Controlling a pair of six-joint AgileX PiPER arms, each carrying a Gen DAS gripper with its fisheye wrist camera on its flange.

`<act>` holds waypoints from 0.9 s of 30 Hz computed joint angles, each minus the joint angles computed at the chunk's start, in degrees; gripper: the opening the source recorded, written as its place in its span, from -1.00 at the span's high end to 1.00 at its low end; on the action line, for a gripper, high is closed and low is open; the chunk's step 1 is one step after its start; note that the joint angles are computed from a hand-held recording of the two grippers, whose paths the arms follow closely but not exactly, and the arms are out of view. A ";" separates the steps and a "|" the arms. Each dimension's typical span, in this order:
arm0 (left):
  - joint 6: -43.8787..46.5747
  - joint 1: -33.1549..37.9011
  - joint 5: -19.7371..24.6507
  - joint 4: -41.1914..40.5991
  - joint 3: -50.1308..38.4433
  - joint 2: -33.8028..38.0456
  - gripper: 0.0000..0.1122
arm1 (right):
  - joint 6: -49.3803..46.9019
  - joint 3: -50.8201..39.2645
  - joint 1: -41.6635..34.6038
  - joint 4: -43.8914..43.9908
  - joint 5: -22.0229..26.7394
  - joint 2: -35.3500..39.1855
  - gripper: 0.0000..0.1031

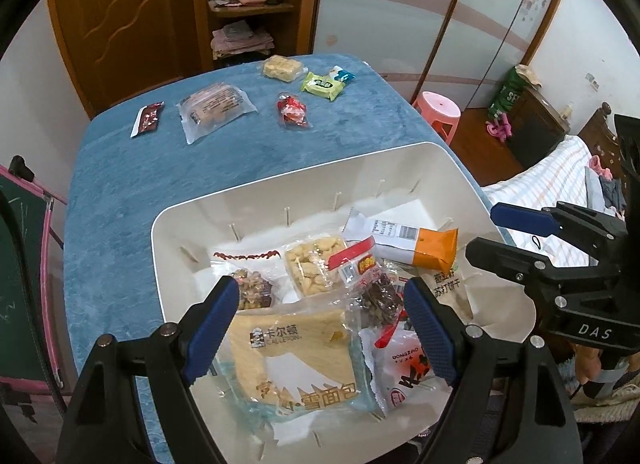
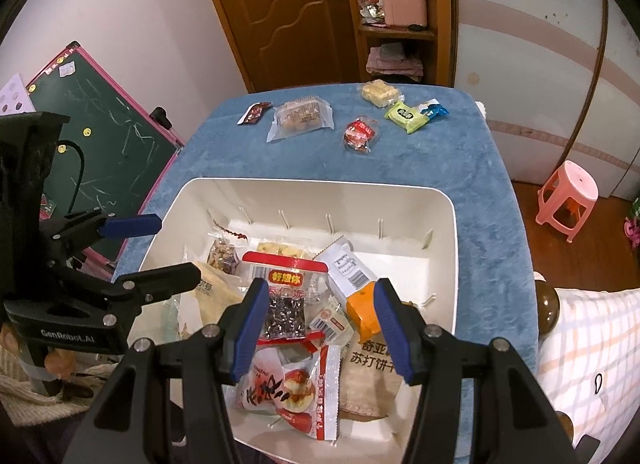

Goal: Organize snacks
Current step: 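Move the left tool to the clear cake pack while the right tool reaches the red candy pack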

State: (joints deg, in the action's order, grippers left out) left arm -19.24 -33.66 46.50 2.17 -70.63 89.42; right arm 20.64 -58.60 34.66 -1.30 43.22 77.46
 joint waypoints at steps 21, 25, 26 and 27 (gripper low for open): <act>3.34 8.17 9.80 16.06 -33.40 12.13 -0.49 | -8.02 -34.84 -9.07 -1.75 11.45 17.04 -0.07; 6.28 9.47 14.51 15.15 -46.17 19.02 -0.49 | -9.87 -49.33 -9.94 -3.02 17.47 24.25 -0.07; 7.26 9.81 16.89 15.02 -51.48 21.88 -0.49 | -10.47 -53.60 -10.25 -3.04 19.30 26.36 -0.07; 8.32 10.20 19.08 14.99 -57.21 25.03 -0.49 | -11.51 -59.33 -10.71 -2.65 21.60 29.28 -0.07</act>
State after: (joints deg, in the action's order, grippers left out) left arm -10.92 -23.46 65.58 17.17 -127.84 114.44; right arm 9.14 -117.93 23.95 -3.95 64.82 106.74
